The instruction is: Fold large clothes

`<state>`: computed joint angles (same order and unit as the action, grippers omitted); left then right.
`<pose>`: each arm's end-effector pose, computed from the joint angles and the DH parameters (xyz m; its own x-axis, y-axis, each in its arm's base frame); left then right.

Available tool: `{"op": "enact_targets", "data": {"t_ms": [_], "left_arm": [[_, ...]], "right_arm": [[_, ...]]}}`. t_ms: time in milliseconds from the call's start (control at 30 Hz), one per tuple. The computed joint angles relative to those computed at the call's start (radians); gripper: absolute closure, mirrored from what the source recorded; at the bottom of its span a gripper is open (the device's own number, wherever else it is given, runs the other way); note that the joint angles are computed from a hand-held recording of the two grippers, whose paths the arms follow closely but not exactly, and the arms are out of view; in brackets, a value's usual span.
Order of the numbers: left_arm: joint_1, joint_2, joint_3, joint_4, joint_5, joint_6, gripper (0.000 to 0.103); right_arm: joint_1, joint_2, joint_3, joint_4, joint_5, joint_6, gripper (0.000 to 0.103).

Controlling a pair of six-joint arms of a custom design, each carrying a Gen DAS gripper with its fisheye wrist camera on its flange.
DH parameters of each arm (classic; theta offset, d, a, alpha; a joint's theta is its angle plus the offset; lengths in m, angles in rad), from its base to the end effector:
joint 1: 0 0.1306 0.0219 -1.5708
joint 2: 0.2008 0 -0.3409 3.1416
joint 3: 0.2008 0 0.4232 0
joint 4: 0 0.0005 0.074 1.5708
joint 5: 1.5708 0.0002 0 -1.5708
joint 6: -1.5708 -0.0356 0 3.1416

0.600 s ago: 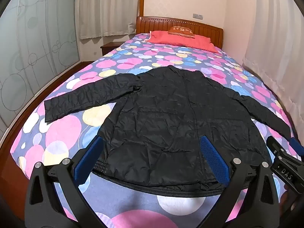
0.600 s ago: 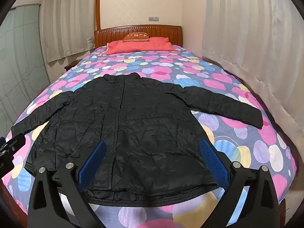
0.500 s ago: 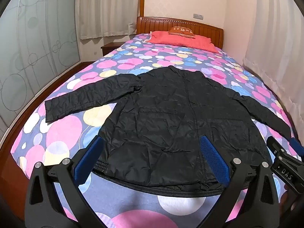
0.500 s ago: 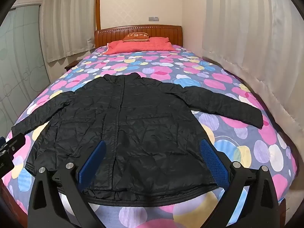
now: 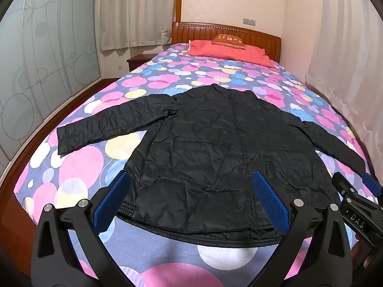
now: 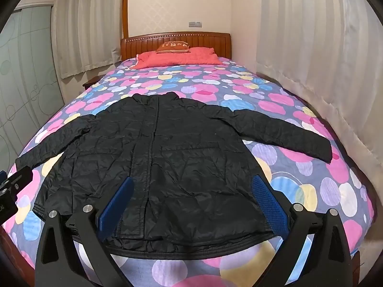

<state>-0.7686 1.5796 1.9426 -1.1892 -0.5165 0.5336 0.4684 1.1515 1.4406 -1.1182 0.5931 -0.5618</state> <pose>0.4140 -0.3766 0.5370 -0.6402 0.0038 -0.7682 0.0444 0.9985 -0.0320 0.3870 0.1730 0.5076 -0.5767 0.2033 -0.7912 0.3188 0.9478 0.0111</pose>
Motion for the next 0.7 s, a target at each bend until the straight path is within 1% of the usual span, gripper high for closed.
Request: {"op": "enact_targets", "data": {"t_ms": [200, 667, 700], "left_arm": [[-0.004, 0.001, 0.001, 0.002, -0.007, 0.002, 0.002], [-0.010, 0.004, 0.026, -0.032, -0.012, 0.010, 0.002], [-0.008, -0.003, 0.006, -0.015, -0.011, 0.010, 0.002]], "right_arm": [[-0.006, -0.004, -0.005, 0.003, -0.003, 0.004, 0.005], [0.001, 0.001, -0.003, 0.002, 0.001, 0.000, 0.005], [0.001, 0.001, -0.003, 0.002, 0.001, 0.000, 0.005]]}}
